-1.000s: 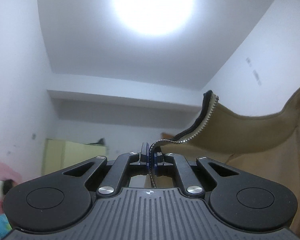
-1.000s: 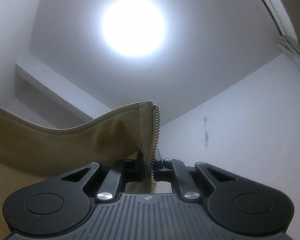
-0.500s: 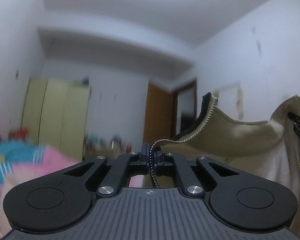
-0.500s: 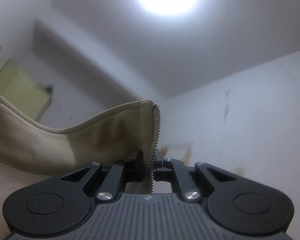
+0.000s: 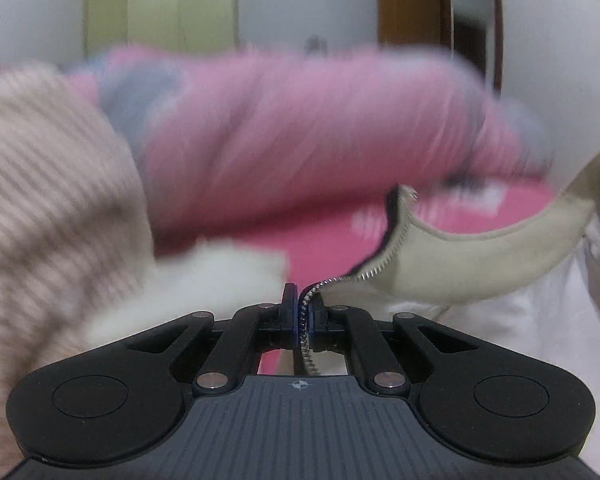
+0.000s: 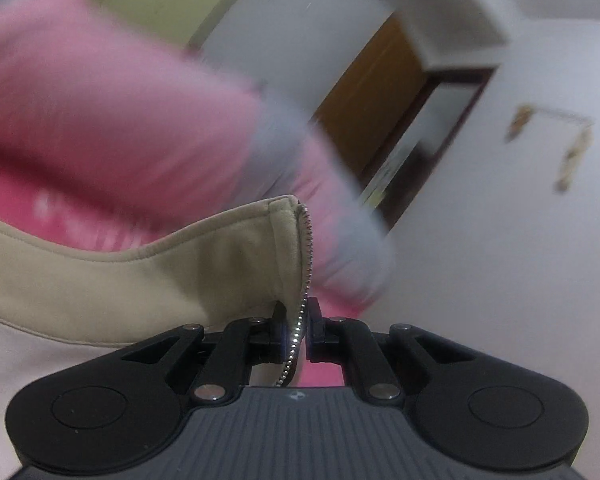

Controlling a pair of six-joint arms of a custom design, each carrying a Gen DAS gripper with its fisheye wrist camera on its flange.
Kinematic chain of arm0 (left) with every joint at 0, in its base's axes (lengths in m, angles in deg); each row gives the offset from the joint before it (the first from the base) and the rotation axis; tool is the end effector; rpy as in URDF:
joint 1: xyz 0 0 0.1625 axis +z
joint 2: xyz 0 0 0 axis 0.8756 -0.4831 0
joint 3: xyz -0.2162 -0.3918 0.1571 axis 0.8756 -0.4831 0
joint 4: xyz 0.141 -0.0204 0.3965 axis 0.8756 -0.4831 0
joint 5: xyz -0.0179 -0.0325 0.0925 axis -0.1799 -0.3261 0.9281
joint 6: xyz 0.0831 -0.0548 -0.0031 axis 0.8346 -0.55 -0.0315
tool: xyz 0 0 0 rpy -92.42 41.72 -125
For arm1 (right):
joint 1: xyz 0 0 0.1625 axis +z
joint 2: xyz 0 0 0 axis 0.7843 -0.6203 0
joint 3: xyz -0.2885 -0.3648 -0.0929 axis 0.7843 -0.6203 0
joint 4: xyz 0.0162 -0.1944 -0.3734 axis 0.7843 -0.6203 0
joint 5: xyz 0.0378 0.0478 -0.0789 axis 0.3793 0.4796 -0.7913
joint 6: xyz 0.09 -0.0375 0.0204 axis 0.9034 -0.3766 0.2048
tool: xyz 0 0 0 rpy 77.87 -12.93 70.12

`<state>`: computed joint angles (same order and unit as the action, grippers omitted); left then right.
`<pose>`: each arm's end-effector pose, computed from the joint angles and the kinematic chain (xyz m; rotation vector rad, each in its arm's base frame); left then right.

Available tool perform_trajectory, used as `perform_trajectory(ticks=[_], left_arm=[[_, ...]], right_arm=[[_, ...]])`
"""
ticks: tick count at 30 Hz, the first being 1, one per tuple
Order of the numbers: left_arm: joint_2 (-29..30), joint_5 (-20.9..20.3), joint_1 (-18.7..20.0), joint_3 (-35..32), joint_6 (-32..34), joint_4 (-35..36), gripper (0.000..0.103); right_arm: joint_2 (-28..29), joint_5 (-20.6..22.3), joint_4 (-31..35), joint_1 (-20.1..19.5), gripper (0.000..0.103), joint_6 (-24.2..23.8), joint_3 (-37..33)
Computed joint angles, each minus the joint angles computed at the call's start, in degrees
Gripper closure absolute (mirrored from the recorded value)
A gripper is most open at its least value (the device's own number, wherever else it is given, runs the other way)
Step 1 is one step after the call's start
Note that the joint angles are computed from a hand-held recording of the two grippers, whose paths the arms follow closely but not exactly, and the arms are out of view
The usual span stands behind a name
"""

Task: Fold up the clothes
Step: 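Lift the jacket by both zipper edges and flip it over, then lay the jacket flat on the bed and open both grippers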

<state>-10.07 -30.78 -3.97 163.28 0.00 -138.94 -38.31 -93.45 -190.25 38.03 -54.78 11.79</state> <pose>-0.2228 -0.7398 0.1105 0.4315 2.0689 -1.1504 0.0900 -0.8104 0.2056 0.7764 -1.5026 1.0563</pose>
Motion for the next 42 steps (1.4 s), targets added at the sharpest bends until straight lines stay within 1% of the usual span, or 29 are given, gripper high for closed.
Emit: perform_trajectory(ticks=[1, 3, 5, 6, 7, 8, 9, 10, 11, 13, 14, 16, 17, 18, 20, 22, 25, 27, 28, 30, 31, 32, 33, 34, 35, 36, 38, 40, 42], left_arm=[[0.28, 0.59, 0.52, -0.51, -1.98, 3.48, 0.097], [0.68, 1.52, 1.36, -0.91, -5.91, 10.10, 0.096], [0.56, 2.12, 2.03, -1.14, -9.49, 16.90, 0.092], [0.27, 2.44, 1.99, -0.52, -11.31, 19.36, 0.086], [-0.29, 2.88, 1.34, 1.38, -13.17, 19.80, 0.081], [-0.96, 3.21, 0.95, 2.40, -14.56, 20.44, 0.078], [-1.73, 3.37, 0.52, 3.03, -15.80, 21.00, 0.072], [-2.55, 3.15, 0.10, 3.76, -16.84, 20.97, 0.067], [-3.52, 2.83, -0.29, 4.42, -17.49, 20.68, 0.065], [-5.55, 3.23, -1.69, 6.20, -18.15, 19.72, 0.054], [-6.61, 3.73, -2.52, 7.20, -18.27, 19.36, 0.052], [-8.51, 4.38, -4.04, 9.55, -17.90, 17.82, 0.049], [-10.03, 4.27, -4.93, 11.42, -18.14, 17.36, 0.049], [-11.77, 3.95, -5.81, 13.58, -18.54, 16.87, 0.048], [-15.16, 3.99, -7.69, 18.31, -18.96, 14.99, 0.047], [-18.60, 4.92, -9.96, 23.82, -17.94, 11.83, 0.045], [-23.70, 7.07, -13.99, 32.69, -15.81, 6.30, 0.043], [-27.51, 8.57, -16.79, 38.50, -17.18, 5.59, 0.042], [-29.82, 9.17, -18.13, 41.31, -19.46, 7.25, 0.042], [-34.34, 9.88, -20.57, 46.47, -24.79, 11.55, 0.042], [-36.60, 10.12, -21.71, 48.82, -27.83, 14.24, 0.042], [-38.85, 10.35, -22.78, 50.99, -31.21, 17.40, 0.042], [-41.06, 10.24, -23.75, 53.01, -34.72, 20.83, 0.042], [-42.95, 9.48, -24.48, 54.84, -38.08, 24.07, 0.042], [-44.80, 8.43, -25.18, 56.58, -41.04, 26.98, 0.042], [-46.01, 6.80, -25.75, 58.29, -42.82, 28.27, 0.042], [-45.81, 3.39, -26.86, 61.75, -44.11, 26.48, 0.042], [-42.86, 0.62, -28.16, 64.79, -44.32, 22.25, 0.042], [-38.96, -2.79, -28.95, 67.18, -43.43, 16.56, 0.042]], right_arm=[[0.63, -1.55, 1.43, -0.61, 0.095, 0.66, -0.41], [3.97, -6.14, 7.62, -1.54, 0.095, 1.73, -5.46], [4.18, -11.18, 14.43, -2.52, 0.094, 4.23, -6.39], [3.39, -11.97, 15.32, -2.89, 0.092, 5.05, -4.80], [2.69, -12.68, 15.83, -3.28, 0.086, 5.71, -3.24], [0.97, -12.91, 17.35, -2.93, 0.075, 7.94, -1.43], [-0.74, -13.09, 18.95, -2.58, 0.067, 10.19, 0.29], [-4.15, -13.20, 20.35, -1.90, 0.052, 13.01, 4.08], [-5.85, -11.80, 23.23, -1.67, 0.042, 15.93, 5.47], [-9.47, -10.69, 27.21, -1.03, 0.036, 20.49, 8.49], [-12.48, -10.75, 27.85, -0.50, 0.035, 22.65, 11.72], [-16.36, -10.51, 29.32, 0.22, 0.034, 26.17, 14.67], [-19.99, -9.53, 29.27, 0.52, 0.034, 28.66, 18.68], [-22.74, -8.80, 30.61, 1.06, 0.034, 31.07, 20.49], [-28.29, -5.70, 31.37, 1.35, 0.034, 35.97, 26.17], [-34.42, 0.29, 33.30, 1.49, 0.034, 41.37, 32.87], [-45.13, 15.48, 41.59, 0.11, 0.034, 51.80, 43.89], [-48.75, 21.29, 45.11, 0.09, 0.035, 54.02, 49.86], [-50.41, 24.26, 46.80, 0.05, 0.035, 54.86, 52.67], [-51.95, 29.06, 48.21, -0.14, 0.035, 54.51, 58.43], [-52.21, 30.55, 49.06, -0.40, 0.036, 54.85, 60.39], [-52.03, 31.97, 50.16, -0.72, 0.039, 55.21, 62.30], [-51.69, 32.70, 49.55, -0.95, 0.040, 55.41, 64.33], [-50.25, 33.02, 46.55, -1.35, 0.040, 55.45, 66.44], [-48.34, 32.15, 43.54, -1.62, 0.044, 55.54, 68.07], [-46.10, 30.15, 39.31, -1.53, 0.045, 56.44, 69.55], [-41.58, 26.05, 31.24, -1.95, 0.047, 59.13, 71.93], [-39.32, 26.69, 27.69, -3.54, 0.054, 60.33, 73.84], [-37.60, 28.33, 23.92, -5.02, 0.055, 60.54, 76.18]])
